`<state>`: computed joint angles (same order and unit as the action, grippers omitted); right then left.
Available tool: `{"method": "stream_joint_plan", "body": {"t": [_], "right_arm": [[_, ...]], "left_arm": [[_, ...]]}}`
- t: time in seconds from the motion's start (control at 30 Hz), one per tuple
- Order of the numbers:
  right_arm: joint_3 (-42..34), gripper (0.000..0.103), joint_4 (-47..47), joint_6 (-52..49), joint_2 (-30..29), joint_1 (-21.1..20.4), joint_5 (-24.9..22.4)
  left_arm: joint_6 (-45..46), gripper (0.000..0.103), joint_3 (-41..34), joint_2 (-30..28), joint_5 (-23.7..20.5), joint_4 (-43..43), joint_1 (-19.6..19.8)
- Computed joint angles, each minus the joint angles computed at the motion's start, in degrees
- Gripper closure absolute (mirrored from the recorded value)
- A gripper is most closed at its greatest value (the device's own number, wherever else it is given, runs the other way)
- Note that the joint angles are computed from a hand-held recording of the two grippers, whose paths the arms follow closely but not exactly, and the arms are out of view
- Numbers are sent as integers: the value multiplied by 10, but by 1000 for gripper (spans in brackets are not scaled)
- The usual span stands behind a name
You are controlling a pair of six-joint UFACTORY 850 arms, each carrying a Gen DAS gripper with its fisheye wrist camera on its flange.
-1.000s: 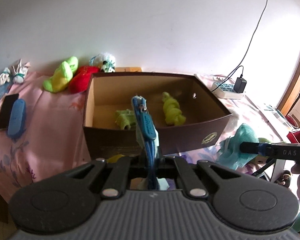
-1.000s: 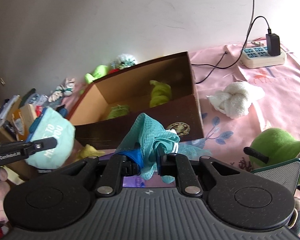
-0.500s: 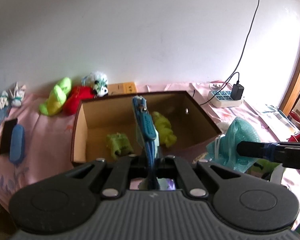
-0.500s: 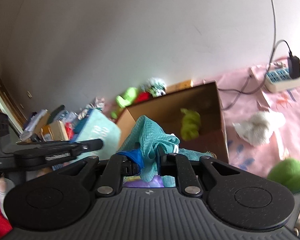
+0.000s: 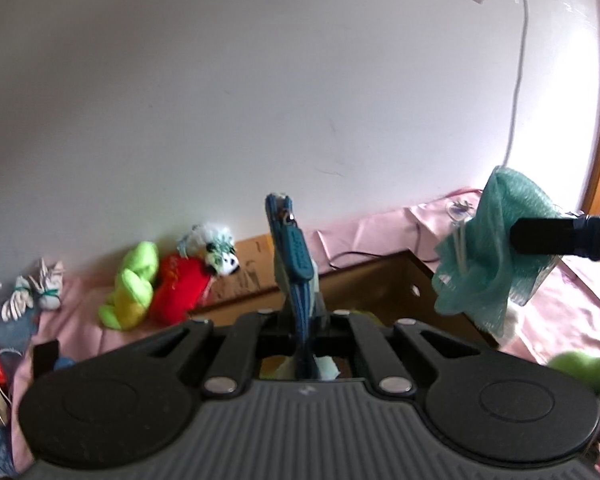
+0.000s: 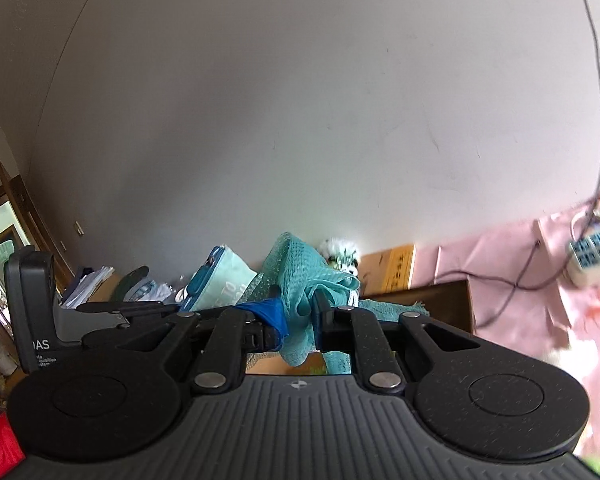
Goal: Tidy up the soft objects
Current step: 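Lift both held items and carry them over brown box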
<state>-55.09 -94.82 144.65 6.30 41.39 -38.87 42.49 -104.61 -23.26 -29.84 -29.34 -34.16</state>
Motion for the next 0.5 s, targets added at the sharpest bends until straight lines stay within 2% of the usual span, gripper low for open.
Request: {"method": "stream_joint_plan", "body": {"t": [0.27, 0.5], "right_arm": [[-40, 103, -13, -57, -68, -52, 56], [-70, 103, 20, -134, -130, -85, 104]], "left_arm": [[-49, 101, -71, -63, -2, 49, 9], [-99, 101, -118, -124, -28, 94, 12]]}}
